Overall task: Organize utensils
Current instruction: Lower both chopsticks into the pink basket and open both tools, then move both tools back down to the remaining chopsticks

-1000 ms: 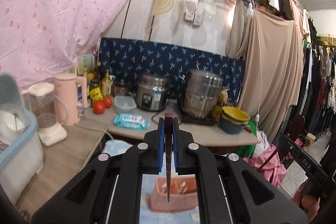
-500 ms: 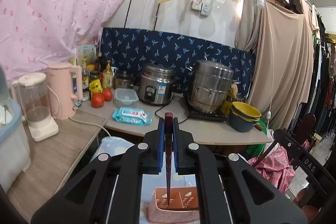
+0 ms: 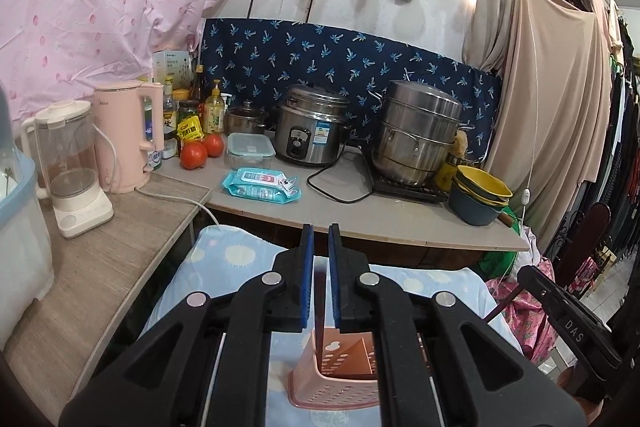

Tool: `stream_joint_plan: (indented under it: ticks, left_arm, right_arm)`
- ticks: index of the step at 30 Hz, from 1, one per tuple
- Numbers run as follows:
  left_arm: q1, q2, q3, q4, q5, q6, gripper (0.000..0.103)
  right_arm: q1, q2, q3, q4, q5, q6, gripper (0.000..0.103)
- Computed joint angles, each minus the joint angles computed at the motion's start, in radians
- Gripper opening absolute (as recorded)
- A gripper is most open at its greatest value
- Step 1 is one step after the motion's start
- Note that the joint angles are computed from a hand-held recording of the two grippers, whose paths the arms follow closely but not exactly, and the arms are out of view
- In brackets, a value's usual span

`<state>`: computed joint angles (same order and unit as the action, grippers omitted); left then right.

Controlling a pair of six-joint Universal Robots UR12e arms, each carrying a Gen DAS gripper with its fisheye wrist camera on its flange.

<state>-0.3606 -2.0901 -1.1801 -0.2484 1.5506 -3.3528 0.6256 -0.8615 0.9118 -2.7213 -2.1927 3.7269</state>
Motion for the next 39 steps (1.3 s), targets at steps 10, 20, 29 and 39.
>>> stream_joint_plan:
  ticks: [10, 20, 29, 39]
  left_arm:
    - [0.003, 0.048, -0.086, 0.023, 0.036, 0.003, 0.046]
    - [0.011, 0.129, -0.263, 0.034, 0.048, 0.012, 0.046]
    - [0.000, 0.207, -0.434, 0.042, 0.056, 0.046, 0.046]
    - [-0.020, 0.255, -0.574, -0.050, 0.004, 0.071, 0.046]
  right_arm:
    - [0.021, -0.046, 0.086, -0.036, -0.022, 0.008, 0.040]
    - [0.070, -0.115, 0.235, 0.020, -0.046, 0.050, 0.041]
    - [0.116, -0.164, 0.356, 0.107, 0.003, 0.169, 0.041]
    - [0.165, -0.183, 0.439, 0.224, 0.109, 0.287, 0.041]
